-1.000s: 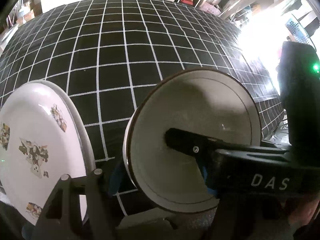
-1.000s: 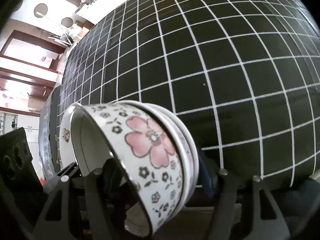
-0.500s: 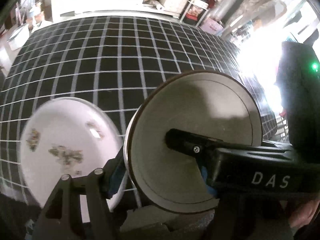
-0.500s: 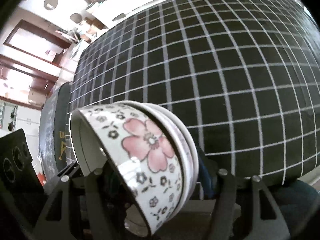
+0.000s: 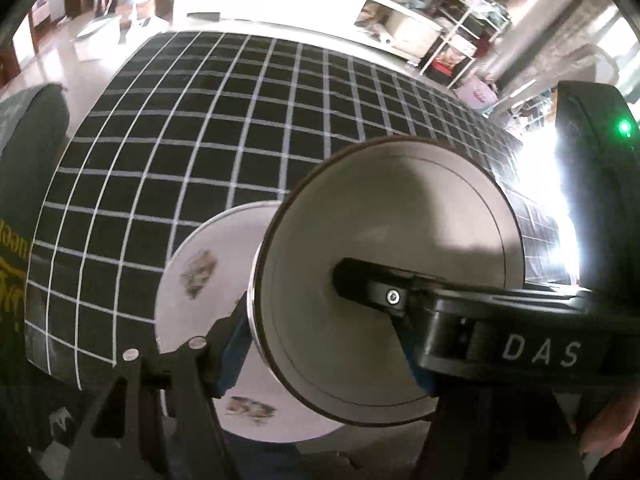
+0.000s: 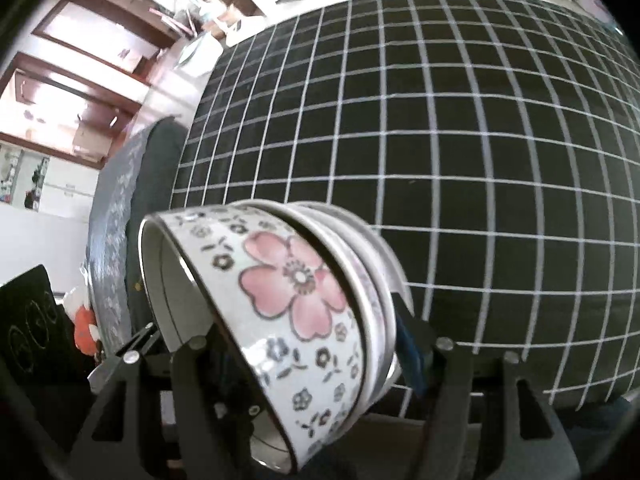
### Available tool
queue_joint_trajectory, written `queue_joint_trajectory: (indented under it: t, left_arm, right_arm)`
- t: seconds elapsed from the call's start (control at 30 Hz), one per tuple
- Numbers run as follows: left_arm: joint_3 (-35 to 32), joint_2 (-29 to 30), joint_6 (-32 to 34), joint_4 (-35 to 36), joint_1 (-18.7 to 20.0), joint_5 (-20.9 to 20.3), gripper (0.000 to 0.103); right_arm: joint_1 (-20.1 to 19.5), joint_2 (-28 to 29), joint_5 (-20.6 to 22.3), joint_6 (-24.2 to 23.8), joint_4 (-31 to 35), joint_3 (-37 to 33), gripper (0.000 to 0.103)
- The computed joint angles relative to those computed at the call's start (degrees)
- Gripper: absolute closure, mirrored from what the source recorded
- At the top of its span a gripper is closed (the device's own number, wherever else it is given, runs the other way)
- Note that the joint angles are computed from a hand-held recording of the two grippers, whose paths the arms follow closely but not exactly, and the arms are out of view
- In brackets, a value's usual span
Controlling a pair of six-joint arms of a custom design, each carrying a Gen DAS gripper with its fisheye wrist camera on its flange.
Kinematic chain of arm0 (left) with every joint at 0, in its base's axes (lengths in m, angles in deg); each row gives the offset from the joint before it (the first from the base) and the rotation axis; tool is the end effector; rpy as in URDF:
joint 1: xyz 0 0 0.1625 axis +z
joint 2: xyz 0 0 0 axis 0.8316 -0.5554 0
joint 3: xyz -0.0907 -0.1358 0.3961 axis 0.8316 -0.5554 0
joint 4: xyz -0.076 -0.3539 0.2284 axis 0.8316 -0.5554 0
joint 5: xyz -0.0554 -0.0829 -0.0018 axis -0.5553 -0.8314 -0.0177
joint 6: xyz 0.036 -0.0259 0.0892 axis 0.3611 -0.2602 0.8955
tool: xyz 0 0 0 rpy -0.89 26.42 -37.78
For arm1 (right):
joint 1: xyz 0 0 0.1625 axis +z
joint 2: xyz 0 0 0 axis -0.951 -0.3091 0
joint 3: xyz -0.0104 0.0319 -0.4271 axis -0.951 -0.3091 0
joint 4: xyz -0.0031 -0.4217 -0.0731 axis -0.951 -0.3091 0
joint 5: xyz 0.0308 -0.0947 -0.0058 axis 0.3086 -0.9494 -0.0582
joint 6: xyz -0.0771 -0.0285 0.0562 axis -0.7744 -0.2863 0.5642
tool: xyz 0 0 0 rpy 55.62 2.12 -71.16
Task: Organize plates and bowls
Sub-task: 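Lift the bowl stack with both tools onto the plate stack and release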
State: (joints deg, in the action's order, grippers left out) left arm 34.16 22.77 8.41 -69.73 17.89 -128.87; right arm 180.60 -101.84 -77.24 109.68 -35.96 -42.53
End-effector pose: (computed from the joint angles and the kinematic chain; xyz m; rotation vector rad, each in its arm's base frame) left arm -0.0488 -0.8125 0.2389 0.4152 2.6824 -0.3383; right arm 0.3737 -0.8073 0.0233 -0.0793 -2.7946 0.2658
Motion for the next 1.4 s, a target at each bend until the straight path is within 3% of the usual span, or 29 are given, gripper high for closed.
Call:
queue_joint_trajectory:
  t: [0.27, 0.43, 0.87, 1.1, 1.27, 1.4]
  left_arm:
    - [-0.58, 0.12, -1.17, 1.36, 2.19, -0.17, 0.038]
    - [-0.44, 0.02, -1.11, 1.39, 2.44, -0.85, 0.038]
    - [1.91, -1.17, -0.06, -0.80, 2.27, -0.04, 0.038]
    - [2.21, -1.43, -1.69, -0.99, 2.64, 0.20, 0.038]
    - [3.63, -2.63, -1.93, -1.66, 3.12, 0.16, 0.038]
    - [4.77, -3.36, -2.07, -2.14, 2.75, 2.06, 0.038]
  right_arm:
    - [-0.36, 6.67, 0.29, 0.08, 7.03, -10.12, 0.035]
    - [-0.32, 7.61, -0.96, 0.34, 8.92, -11.91, 0.036]
    - [-1.22, 4.17, 1.39, -0.44, 3.57, -5.07, 0.036]
    - [-1.00, 0.92, -0.01, -2.51, -1.35, 0.00, 0.035]
    - [-2.53, -1.88, 4.20, -1.39, -6.34, 4.79, 0.037]
    - [-2.28, -1.69, 3.58, -2.01, -5.94, 4.45, 0.037]
